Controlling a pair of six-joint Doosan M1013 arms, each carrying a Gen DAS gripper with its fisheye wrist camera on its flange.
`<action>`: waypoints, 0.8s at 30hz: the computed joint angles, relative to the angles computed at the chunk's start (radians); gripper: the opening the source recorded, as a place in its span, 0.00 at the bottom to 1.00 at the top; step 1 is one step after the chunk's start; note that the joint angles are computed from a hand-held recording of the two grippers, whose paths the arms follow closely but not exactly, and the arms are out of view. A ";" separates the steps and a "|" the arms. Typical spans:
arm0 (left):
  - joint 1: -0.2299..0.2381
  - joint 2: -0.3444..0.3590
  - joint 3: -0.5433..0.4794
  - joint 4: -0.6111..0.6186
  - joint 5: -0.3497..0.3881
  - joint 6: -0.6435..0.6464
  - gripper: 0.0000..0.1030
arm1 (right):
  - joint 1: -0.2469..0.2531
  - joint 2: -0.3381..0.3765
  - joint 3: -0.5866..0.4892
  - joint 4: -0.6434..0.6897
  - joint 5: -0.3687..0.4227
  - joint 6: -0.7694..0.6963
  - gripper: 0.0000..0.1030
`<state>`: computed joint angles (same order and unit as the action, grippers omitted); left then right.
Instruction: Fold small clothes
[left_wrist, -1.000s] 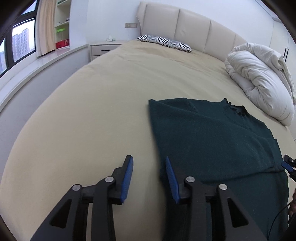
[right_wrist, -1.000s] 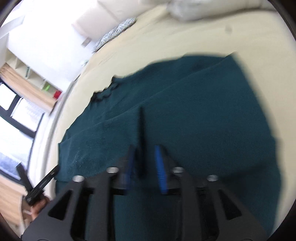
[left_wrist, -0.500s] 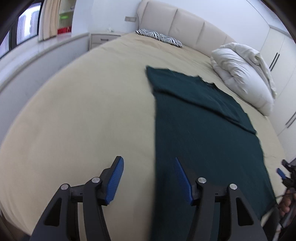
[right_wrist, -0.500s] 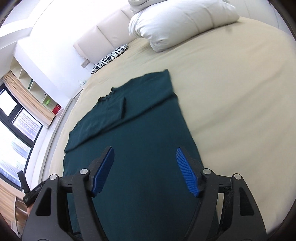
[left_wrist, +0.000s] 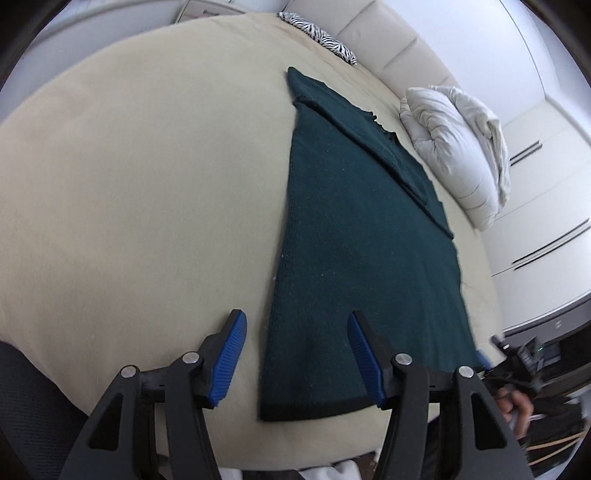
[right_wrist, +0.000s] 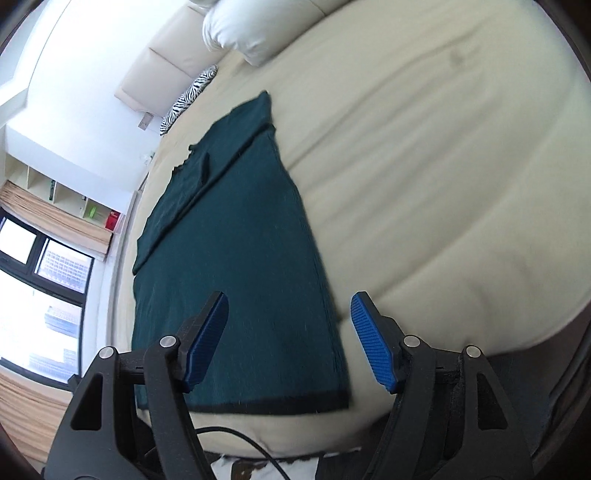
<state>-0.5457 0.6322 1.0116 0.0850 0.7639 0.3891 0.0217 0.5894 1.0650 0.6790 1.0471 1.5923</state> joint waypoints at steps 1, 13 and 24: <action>0.004 -0.012 0.023 -0.024 -0.030 -0.011 0.58 | -0.004 -0.004 0.013 0.021 0.007 -0.011 0.63; 0.034 -0.060 0.167 -0.403 -0.267 0.127 0.58 | -0.028 0.003 0.014 0.112 0.058 0.020 0.59; 0.038 -0.048 0.150 -0.466 -0.240 0.150 0.37 | -0.038 0.031 -0.046 0.090 0.172 0.096 0.58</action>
<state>-0.5075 0.5839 1.1621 -0.3812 0.5239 0.5391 -0.0158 0.6200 1.0191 0.7694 1.2187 1.6885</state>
